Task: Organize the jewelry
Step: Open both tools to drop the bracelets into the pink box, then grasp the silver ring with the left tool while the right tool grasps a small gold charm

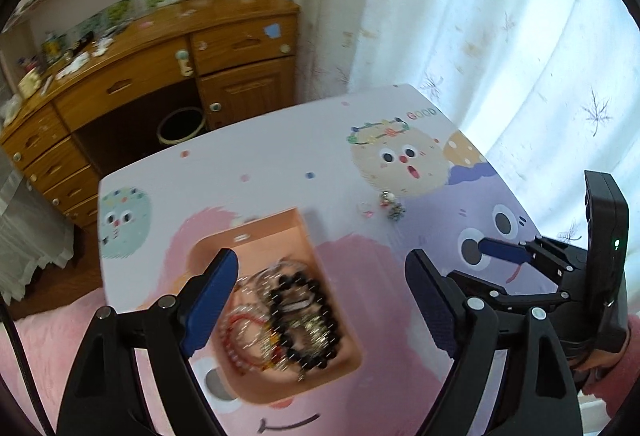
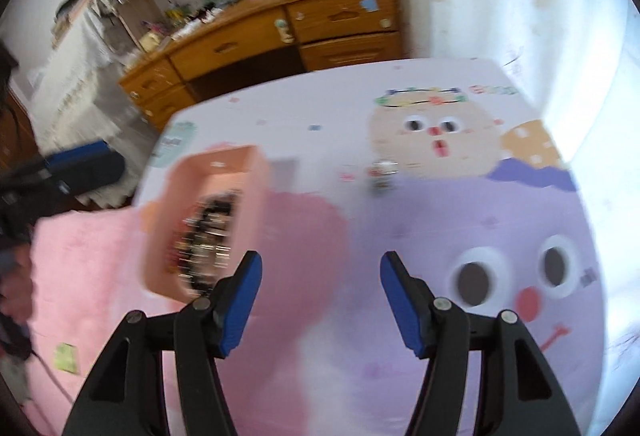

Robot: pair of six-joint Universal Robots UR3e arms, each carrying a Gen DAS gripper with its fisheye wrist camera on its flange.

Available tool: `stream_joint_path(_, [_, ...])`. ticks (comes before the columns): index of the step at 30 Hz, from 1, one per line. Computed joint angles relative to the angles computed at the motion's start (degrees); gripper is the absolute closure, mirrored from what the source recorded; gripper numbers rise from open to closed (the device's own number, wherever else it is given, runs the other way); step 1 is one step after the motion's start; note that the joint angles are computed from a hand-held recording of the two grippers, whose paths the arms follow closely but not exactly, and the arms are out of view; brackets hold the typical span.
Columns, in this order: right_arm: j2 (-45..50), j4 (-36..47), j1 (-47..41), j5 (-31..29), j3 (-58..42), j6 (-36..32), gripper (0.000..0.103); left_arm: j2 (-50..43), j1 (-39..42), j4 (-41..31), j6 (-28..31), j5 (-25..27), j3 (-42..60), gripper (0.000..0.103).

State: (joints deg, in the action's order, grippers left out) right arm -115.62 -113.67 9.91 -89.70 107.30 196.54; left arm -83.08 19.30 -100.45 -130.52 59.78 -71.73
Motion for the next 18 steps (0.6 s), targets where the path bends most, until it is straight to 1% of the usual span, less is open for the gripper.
stream_joint_path(4, [-2.75, -5.11, -4.19, -1.53, 5.63, -8.54, 0.041, -6.56, -10.11, 6.64, -7.16, 4.68, 2.57, 0.019])
stream_joint_path(5, [-3.18, -7.62, -4.98, -2.45, 7.63, -11.27, 0.041, -9.10, -13.50, 8.87, -9.36, 6.95, 3.80, 0.019])
stream_joint_path(7, [-2.87, -12.09, -5.36, -3.95, 10.27, -14.53, 0.041, -13.04, -18.29, 11.48, -12.24, 10.83, 6.22, 0.019])
stream_joint_path(8, [-2.81, -14.93, -5.71, -3.97, 12.03, -16.39, 0.041, -16.41, -21.92, 12.26, -14.16, 14.32, 9.10, 0.019])
stream_joint_path(9, [-3.27, -17.93, -6.42, -3.52, 14.22, -18.49, 0.041, -18.77, -24.00, 11.85, -15.25, 16.55, 11.63, 0.019])
stream_joint_path(11, [-2.76, -24.18, -6.86, -3.19, 17.80, -21.25, 0.041, -26.15, -28.76, 8.00, -17.54, 21.14, 20.68, 0.019])
stream_joint_path(13, [-0.98, -28.11, -6.61, -3.58, 19.49, -22.50, 0.041, -31.03, -30.83, 4.71, -18.63, 22.71, 26.95, 0.019])
stream_joint_path(14, [-0.22, -29.30, -6.28, -3.71, 19.85, -22.67, 0.041, -34.96, -32.43, 2.06, -19.49, 24.10, 32.16, 0.019])
stream_joint_path(18, [3.59, -34.65, -5.45, -3.16, 21.20, -24.20, 0.041, -43.85, -35.44, -1.76, -20.55, 27.22, 42.11, 0.020])
